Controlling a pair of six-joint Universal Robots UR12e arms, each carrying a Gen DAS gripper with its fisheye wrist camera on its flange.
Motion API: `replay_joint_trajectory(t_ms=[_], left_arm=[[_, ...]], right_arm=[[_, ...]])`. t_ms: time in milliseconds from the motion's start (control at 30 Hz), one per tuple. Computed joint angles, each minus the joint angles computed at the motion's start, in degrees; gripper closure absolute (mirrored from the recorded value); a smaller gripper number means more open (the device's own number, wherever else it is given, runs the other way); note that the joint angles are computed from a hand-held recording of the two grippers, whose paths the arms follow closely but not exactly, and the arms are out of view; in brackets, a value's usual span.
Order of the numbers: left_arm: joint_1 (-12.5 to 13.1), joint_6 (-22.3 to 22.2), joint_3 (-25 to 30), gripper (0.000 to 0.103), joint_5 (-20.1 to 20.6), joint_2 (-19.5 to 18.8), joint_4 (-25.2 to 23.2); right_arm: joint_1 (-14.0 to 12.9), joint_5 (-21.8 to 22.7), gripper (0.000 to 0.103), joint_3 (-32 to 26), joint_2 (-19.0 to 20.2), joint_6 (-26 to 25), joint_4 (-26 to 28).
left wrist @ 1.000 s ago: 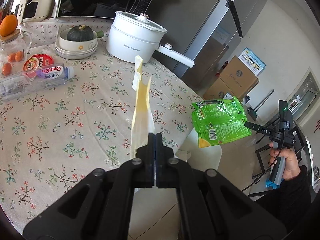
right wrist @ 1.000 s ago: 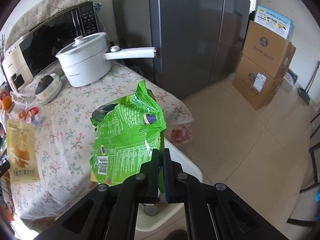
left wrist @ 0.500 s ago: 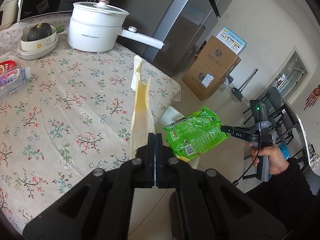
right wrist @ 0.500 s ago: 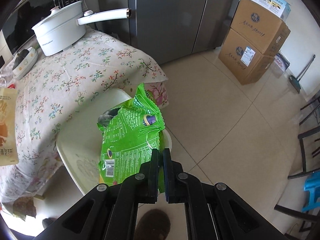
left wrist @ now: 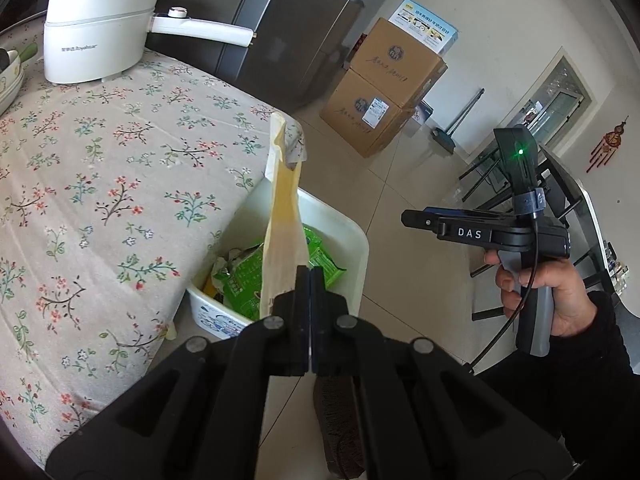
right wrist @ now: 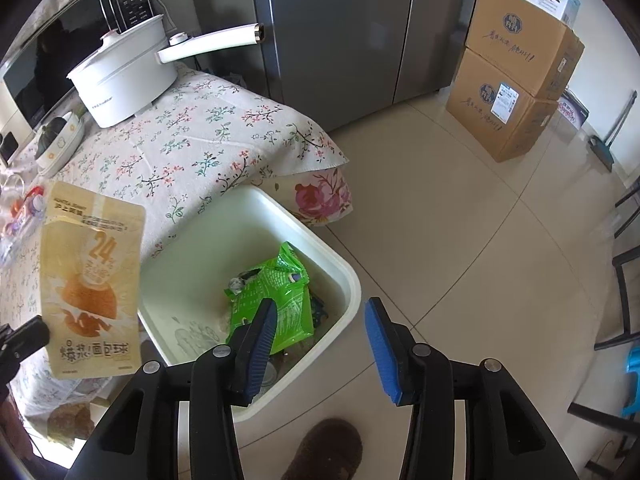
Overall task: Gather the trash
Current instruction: 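Carry both bags over the white bin and open both grippers, then move both grippers back toward the table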
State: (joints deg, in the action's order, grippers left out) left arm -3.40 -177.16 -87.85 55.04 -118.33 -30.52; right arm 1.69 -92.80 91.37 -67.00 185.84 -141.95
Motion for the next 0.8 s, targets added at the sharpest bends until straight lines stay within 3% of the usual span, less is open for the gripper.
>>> replay_joint_trajectory(t_ms=[400, 433, 467, 533, 600, 667, 800], left_arm=[[-1.3, 3.1, 3.3, 0.101, 2.5, -3.9, -0.2], [-1.4, 3.0, 3.5, 0.088, 3.6, -3.9, -0.3], [-1.4, 2.9, 3.6, 0.058, 4.3, -3.8, -0.5], [-1.6, 2.3, 3.3, 0.025, 7.5, -3.3, 0.1], [-1.6, 3.3, 3.1, 0.023, 9.8, -2.5, -1.1], [-1.3, 4.3, 3.0, 0.011, 12.3, -1.8, -3.3], [0.1, 3.3, 0.3, 0.002, 16.9, 0.2, 0.3]], right_arm=[[-0.1, 0.0, 0.052, -0.8, 0.5, 0.7, -0.5], [-0.1, 0.2, 0.05, -0.9, 0.5, 0.6, -0.4], [0.0, 0.3, 0.048, -1.0, 0.6, 0.5, -0.5], [0.1, 0.5, 0.044, -1.2, 0.7, 0.4, -0.6], [0.3, 1.1, 0.041, -1.8, 0.9, 0.3, -0.3], [0.5, 2.2, 0.037, -2.4, 1.0, -0.3, -0.6], [1.9, 1.5, 0.031, -3.6, 1.5, -0.6, -1.7]])
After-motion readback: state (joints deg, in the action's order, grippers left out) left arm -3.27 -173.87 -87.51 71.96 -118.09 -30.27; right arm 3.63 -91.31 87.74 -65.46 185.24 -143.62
